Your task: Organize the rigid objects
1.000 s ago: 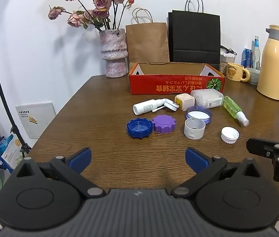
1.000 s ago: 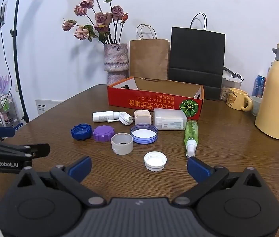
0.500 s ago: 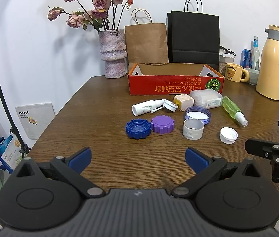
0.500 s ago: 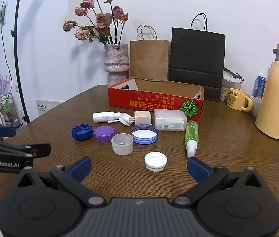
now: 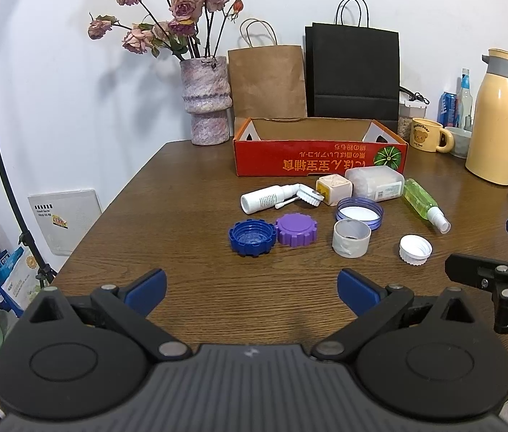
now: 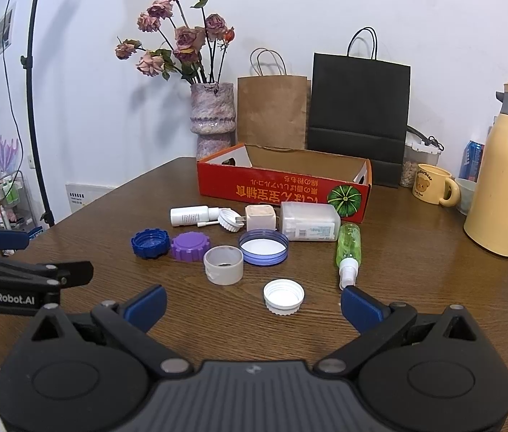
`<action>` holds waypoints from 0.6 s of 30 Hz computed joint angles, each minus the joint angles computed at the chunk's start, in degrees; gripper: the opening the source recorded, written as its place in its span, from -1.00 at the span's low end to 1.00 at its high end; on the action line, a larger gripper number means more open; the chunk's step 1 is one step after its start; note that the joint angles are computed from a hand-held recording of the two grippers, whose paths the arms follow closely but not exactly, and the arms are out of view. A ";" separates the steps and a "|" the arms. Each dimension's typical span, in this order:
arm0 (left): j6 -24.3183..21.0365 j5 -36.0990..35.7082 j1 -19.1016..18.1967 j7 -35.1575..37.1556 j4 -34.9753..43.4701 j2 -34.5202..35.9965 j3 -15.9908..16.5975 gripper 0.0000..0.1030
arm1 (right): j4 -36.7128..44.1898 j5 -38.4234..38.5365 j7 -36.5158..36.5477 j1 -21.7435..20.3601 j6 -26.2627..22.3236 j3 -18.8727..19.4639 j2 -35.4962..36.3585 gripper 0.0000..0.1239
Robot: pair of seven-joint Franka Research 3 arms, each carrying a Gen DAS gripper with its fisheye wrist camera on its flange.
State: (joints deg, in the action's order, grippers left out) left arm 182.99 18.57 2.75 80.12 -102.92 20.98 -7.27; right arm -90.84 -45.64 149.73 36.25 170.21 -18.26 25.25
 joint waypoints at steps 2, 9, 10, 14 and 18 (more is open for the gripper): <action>-0.31 -0.04 0.21 0.15 0.24 -0.04 -0.31 1.00 | -0.03 0.05 -0.03 0.03 -0.01 0.00 -0.04 0.66; -0.19 0.03 -0.01 -0.03 0.03 -0.28 -0.08 1.00 | -0.55 -0.86 0.99 0.49 0.48 -0.68 -0.13 0.66; -0.32 0.01 0.10 0.05 0.09 -0.32 -0.23 1.00 | -0.70 -1.09 1.24 0.57 0.62 -0.84 -0.14 0.66; -1.31 -0.40 0.38 0.41 0.54 -0.91 -0.91 1.00 | -0.58 -1.14 1.14 0.53 0.19 -0.54 -0.42 0.66; -1.28 -0.64 0.35 0.63 0.48 -0.98 -0.92 1.00 | -0.06 -0.77 0.55 -0.02 -0.24 0.21 -0.36 0.66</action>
State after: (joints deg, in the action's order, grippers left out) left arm 181.71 17.94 3.10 80.74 -102.44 20.00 -8.19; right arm -90.90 -46.41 150.28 36.23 169.98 -18.05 24.89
